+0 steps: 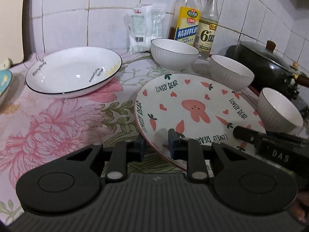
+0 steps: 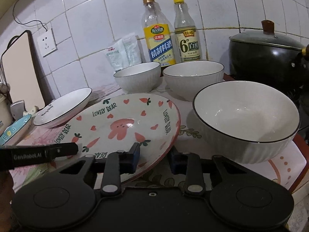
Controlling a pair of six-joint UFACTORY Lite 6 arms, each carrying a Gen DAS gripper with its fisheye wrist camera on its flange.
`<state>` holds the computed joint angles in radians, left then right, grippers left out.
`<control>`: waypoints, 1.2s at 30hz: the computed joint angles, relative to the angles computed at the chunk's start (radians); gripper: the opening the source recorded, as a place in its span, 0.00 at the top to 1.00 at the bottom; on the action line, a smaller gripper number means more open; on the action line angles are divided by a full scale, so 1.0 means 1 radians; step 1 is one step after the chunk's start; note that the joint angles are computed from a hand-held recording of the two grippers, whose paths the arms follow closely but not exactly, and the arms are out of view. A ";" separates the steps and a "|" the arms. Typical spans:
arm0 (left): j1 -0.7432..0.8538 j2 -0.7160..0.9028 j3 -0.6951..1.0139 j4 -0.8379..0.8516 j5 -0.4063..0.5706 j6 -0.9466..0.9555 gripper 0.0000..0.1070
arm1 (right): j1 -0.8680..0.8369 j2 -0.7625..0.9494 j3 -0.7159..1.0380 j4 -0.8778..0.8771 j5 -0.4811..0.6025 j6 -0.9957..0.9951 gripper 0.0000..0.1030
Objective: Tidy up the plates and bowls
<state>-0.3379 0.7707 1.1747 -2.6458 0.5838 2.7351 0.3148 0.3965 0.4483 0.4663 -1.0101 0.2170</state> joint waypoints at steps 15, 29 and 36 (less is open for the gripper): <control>0.094 -0.231 -0.271 0.057 0.019 -0.008 0.79 | 0.197 -0.143 -0.032 0.210 0.118 -0.088 0.70; 0.319 -0.601 -0.583 0.315 0.037 -0.155 0.79 | 0.522 -0.322 -0.001 0.616 0.173 -0.385 0.70; 0.438 -0.736 -0.626 0.465 0.038 -0.259 0.79 | 0.598 -0.337 0.086 0.709 0.170 -0.504 0.70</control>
